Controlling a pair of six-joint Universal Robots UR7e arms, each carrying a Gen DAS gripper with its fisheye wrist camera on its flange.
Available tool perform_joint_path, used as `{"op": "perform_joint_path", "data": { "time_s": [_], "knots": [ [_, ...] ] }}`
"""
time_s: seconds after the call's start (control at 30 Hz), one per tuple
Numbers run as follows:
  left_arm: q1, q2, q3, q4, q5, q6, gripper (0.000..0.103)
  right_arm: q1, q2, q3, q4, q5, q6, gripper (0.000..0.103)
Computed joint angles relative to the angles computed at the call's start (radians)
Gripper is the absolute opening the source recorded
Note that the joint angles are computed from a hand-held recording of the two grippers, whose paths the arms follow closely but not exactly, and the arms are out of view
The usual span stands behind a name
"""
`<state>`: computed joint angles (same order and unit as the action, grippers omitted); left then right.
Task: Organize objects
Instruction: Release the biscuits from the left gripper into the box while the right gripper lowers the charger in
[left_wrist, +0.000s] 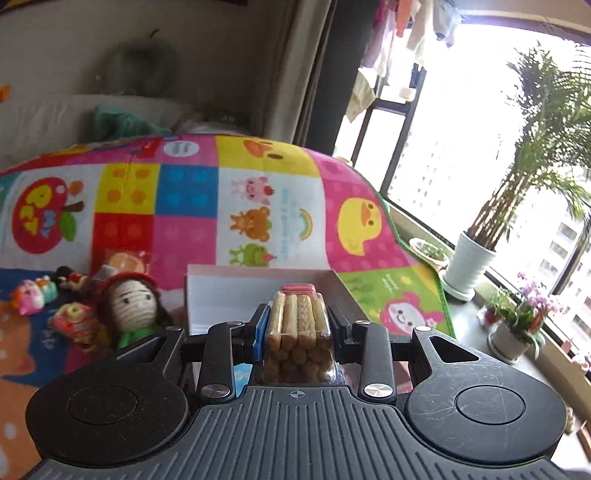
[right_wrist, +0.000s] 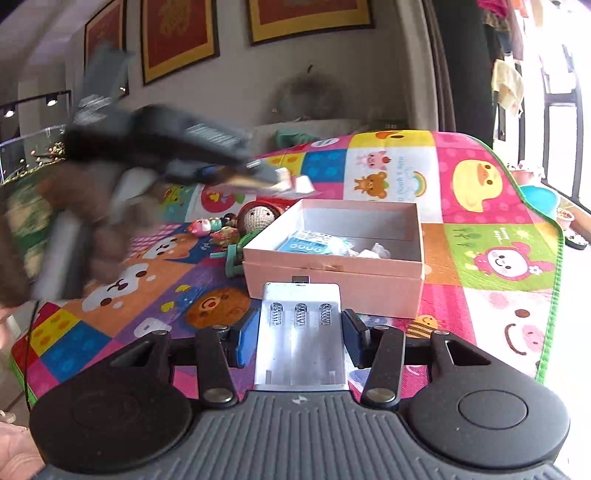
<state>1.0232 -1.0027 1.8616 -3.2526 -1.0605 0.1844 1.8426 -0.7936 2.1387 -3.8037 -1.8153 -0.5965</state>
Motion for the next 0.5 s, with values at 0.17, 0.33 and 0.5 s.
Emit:
{"op": "perform_joint_path", "data": {
  "time_s": [0.17,0.33,0.5],
  "knots": [
    [0.037,0.155,-0.156,0.155,0.038,-0.158,0.036,-0.024,-0.013,0.021,-0.035,-0.010,0.013,0.047],
    [0.044,0.127,-0.112,0.204,0.018,-0.198,0.037,-0.048,-0.023,0.027,-0.034,-0.021,0.019,0.047],
    [0.041,0.042,-0.018,0.013,-0.042,-0.138,0.035,-0.056,-0.009,-0.004,0.009,-0.038,0.043,0.047]
  ]
}}
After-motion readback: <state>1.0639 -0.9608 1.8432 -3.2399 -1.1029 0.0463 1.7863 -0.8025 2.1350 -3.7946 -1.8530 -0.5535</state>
